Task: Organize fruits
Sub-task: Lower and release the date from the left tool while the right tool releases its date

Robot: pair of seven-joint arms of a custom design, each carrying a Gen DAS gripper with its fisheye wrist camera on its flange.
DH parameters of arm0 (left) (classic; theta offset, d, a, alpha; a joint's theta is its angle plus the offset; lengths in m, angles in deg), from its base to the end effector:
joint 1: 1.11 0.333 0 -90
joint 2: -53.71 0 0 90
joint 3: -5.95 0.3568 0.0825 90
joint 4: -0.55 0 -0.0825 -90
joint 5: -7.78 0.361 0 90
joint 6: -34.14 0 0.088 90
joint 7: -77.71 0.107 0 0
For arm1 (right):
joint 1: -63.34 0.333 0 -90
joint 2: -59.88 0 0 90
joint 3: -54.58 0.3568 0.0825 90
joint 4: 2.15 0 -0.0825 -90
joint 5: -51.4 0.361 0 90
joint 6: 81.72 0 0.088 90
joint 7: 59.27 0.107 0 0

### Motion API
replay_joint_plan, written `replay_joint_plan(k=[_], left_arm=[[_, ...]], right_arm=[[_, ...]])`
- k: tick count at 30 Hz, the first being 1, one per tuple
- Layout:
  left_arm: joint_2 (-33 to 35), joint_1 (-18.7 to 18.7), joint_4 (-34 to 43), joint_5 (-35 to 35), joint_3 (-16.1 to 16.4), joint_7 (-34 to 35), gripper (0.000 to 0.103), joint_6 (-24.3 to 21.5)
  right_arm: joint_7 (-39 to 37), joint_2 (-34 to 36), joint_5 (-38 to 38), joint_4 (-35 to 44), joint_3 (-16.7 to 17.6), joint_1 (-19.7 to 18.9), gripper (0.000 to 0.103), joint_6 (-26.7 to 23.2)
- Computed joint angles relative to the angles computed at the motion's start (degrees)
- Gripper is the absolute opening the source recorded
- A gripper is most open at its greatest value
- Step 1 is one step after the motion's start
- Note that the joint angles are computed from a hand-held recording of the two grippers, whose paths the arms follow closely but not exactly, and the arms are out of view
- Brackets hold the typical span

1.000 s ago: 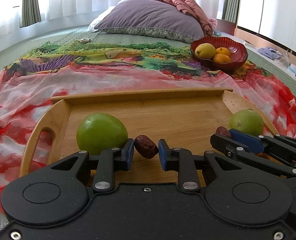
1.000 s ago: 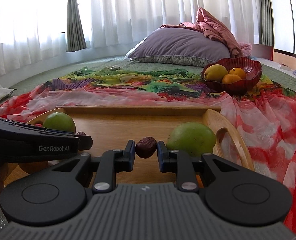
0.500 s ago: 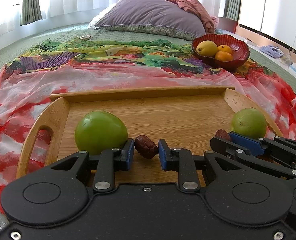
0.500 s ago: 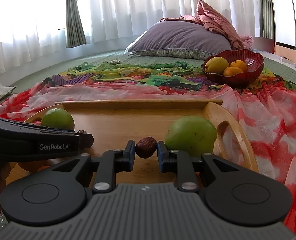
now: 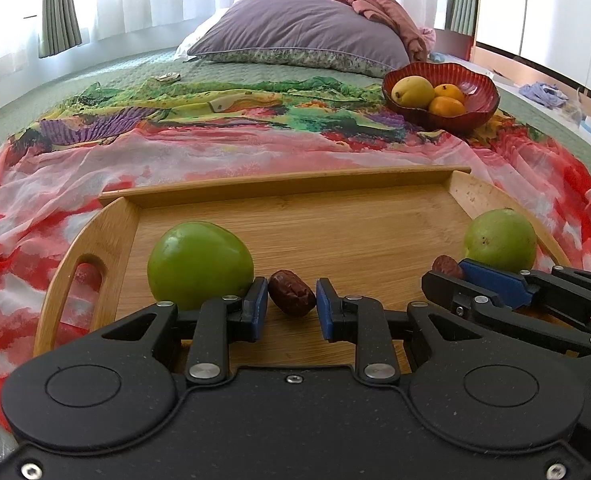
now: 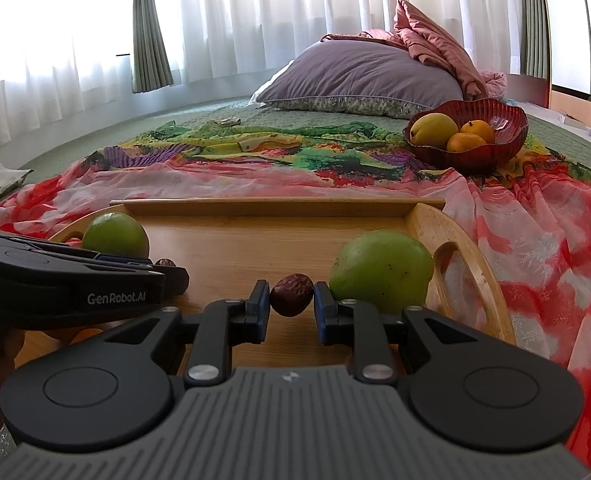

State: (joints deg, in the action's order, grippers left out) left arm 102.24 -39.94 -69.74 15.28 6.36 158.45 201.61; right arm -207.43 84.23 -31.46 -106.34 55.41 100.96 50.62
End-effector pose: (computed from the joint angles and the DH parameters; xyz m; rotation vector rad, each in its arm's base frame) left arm 0.6330 -0.5155 0.4006 -1.1636 2.2849 -1.0371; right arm 0.5311 0.3952 0.3762 -1.2448 1.9156 -1.0438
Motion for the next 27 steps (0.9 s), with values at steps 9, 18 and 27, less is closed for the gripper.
replay_joint_plan(k=[9,18,27], left_arm=[[0.21,0.57,0.89,-0.12,-1.00,0.75,0.025,-1.46],[0.07,0.59,0.89,0.22,-1.13,0.93,0.026,-1.80],[-2.20,0.43,-2.42,0.27,-0.94,1.02,0.034,0.32]], right_arm=[[-0.14,0.09,-0.08,0.01,-0.02,-0.05,0.029,0.36],[1.03,-0.33,-1.37,-0.60,-0.01,-0.19,0.040,1.07],[2.38,-1.04,-3.62,-1.43,0.38,0.20,0.042,0.25]])
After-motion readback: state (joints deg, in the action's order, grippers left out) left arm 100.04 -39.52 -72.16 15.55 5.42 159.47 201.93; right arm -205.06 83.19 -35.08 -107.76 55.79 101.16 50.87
